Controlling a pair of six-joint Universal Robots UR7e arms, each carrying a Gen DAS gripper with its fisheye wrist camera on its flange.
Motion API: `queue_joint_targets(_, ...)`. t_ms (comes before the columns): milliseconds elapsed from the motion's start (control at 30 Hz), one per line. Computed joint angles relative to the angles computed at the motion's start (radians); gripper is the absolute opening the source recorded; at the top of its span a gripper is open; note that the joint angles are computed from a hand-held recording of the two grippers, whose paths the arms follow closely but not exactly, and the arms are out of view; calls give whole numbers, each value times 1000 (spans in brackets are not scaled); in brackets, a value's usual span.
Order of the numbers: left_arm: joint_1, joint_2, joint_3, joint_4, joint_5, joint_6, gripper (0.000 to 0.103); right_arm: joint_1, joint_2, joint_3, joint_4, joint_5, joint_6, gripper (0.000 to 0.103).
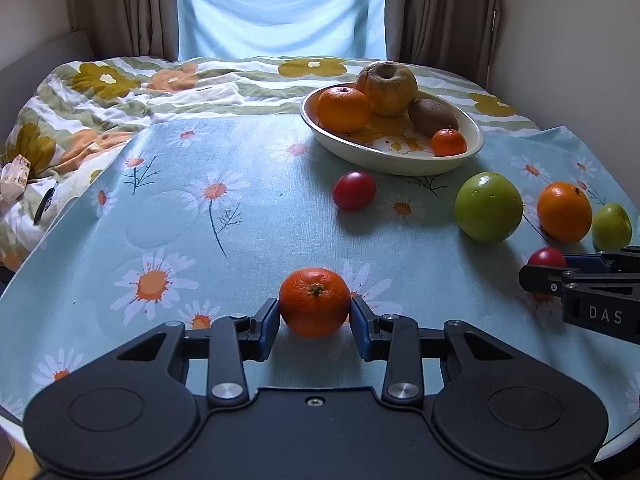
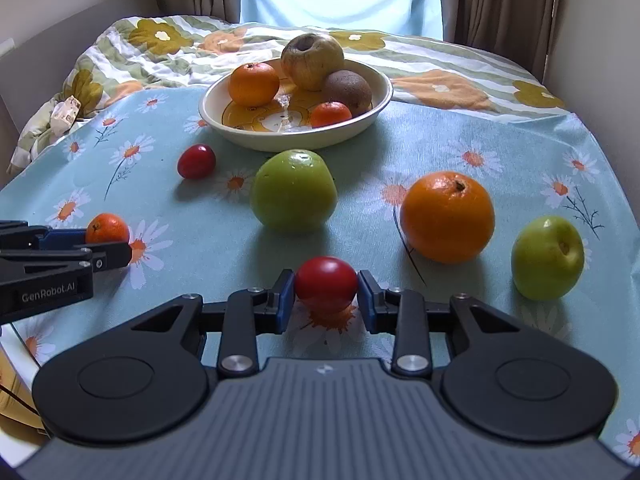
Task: Organize fruits
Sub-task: 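Grasp the small tangerine with the left tool while the right tool grasps a red tomato, then carry the tangerine in the left tool while the right tool carries the tomato to the bowl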
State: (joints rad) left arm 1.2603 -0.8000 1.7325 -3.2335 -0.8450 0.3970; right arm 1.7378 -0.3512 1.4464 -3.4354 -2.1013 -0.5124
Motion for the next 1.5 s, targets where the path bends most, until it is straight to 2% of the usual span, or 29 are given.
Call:
queue_joint_targets(433, -78, -104, 87, -28, 33, -55, 42, 50, -84, 54, 29, 8, 9, 48)
queue_joint_targets(600, -113, -126, 83, -52, 45, -45, 42, 72, -117, 56, 53, 22, 17, 48)
queue_joint_targets(767, -130, -135, 55, -61, 20, -16, 42, 93, -136, 29, 96, 25, 21, 48)
queue_joint_targets(1133, -98, -66, -147, 70, -70, 58, 42, 109, -88, -140, 186, 1, 48, 48)
queue_joint_targets(1500, -34, 102, -476, 285, -167, 126, 42, 91, 55, -464, 353, -47, 81, 48)
